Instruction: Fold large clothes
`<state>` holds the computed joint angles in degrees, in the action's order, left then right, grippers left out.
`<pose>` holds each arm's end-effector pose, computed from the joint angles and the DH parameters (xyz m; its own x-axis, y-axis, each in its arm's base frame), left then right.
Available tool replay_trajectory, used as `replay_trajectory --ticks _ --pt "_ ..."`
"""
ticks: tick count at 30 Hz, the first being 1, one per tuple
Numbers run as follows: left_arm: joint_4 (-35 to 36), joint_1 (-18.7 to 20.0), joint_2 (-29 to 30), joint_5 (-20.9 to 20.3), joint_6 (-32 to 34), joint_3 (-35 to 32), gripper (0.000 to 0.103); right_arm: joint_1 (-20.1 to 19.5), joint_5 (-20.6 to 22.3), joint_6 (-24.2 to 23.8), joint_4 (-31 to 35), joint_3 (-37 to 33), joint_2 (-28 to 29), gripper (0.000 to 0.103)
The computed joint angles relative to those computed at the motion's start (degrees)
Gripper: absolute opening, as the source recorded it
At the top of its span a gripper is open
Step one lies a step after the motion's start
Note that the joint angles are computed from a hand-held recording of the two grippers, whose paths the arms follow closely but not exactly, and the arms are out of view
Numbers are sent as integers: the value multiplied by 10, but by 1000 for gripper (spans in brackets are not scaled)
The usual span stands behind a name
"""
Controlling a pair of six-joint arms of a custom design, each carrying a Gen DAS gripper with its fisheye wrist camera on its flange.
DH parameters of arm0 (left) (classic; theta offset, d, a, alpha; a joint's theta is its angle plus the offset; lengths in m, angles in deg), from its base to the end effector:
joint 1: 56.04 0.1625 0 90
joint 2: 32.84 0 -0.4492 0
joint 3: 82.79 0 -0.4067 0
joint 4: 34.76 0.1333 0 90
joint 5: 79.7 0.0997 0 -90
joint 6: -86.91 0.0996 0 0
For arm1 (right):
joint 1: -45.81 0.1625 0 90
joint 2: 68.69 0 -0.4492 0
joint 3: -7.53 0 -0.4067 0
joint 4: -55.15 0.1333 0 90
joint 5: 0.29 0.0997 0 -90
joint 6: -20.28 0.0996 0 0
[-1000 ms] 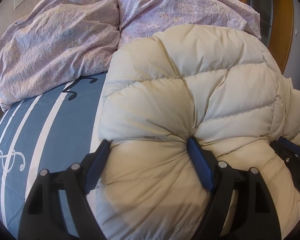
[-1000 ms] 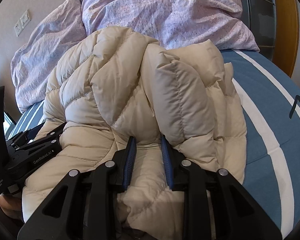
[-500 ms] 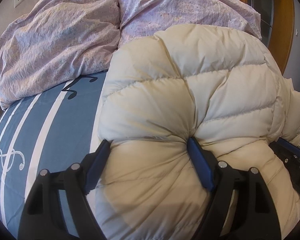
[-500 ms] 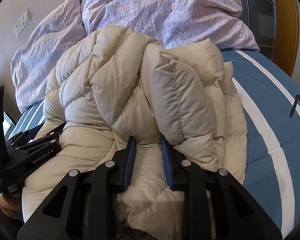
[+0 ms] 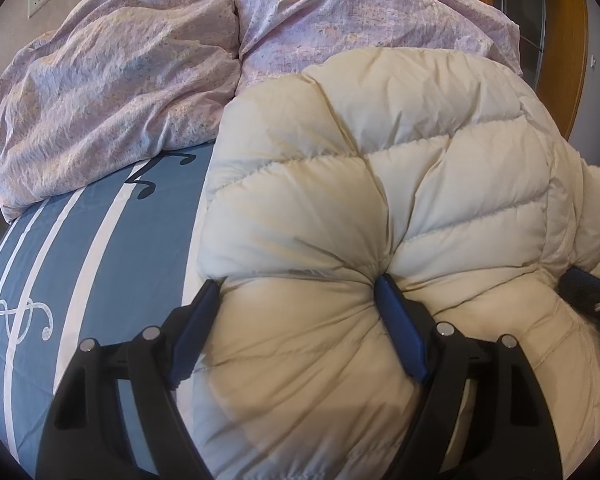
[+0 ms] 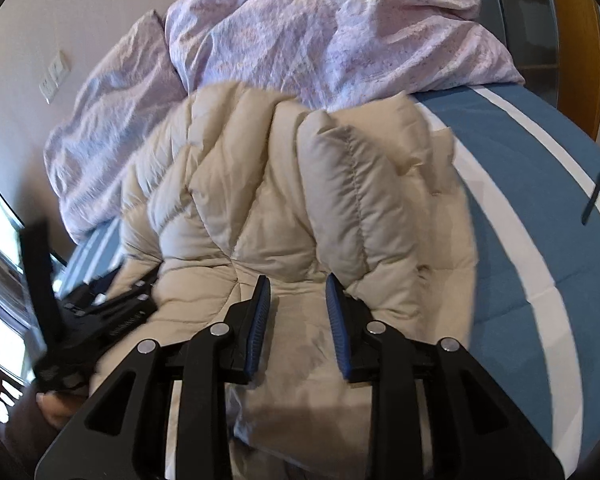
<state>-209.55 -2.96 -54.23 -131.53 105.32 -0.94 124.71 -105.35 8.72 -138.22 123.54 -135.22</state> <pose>-0.2899 -0.7102 -0.0578 -0.5686 0.4850 -0.6644 0.7661 0.6063 -0.2131 -0.0062 -0.5894 0.2892 -0.9115 0.2681 0.3119 -0.0706 0.6451 -0.7608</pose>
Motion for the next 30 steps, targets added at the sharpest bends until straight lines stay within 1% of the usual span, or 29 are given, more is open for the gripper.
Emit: replay_trajectory --ticks 1,2,4,5,6,7,8,10,13,15,21,28,30 --pt "1 0 -1 -1 -2 1 79 -2 8 6 4 5 -10 43" --pt "1 0 -2 0 -3 2 79 -3 12 8 3 8 -16 47" --pt "-1 -2 -2 2 -6 5 79 -2 10 12 -3 13 -26 65" --pt "-2 -2 -2 3 -6 6 79 -1 4 12 -8 16 -29 67" --pt "-4 -3 -2 4 -7 7 79 0 -3 13 -9 16 -31 74" --pt "-6 -4 -3 6 -8 9 79 1 -17 18 -8 15 -33 78" --pt "-6 -4 -3 6 -9 9 79 -2 -17 21 -4 15 -37 78" --pt "-7 -5 -3 7 -11 11 79 -13 -4 40 27 12 -45 80" --pt "-6 -4 -4 6 -13 11 79 -30 10 72 88 -4 -49 80" --pt "-5 -4 -4 7 -15 10 79 -37 12 83 105 -11 -47 80" --pt "-8 -6 -5 9 -17 14 79 -54 29 103 111 -9 -48 91" --pt "-9 -6 -4 10 -19 13 79 -74 88 111 140 -16 -43 91" --pt "-8 -5 -4 9 -19 13 79 -71 90 108 142 -21 -39 90"
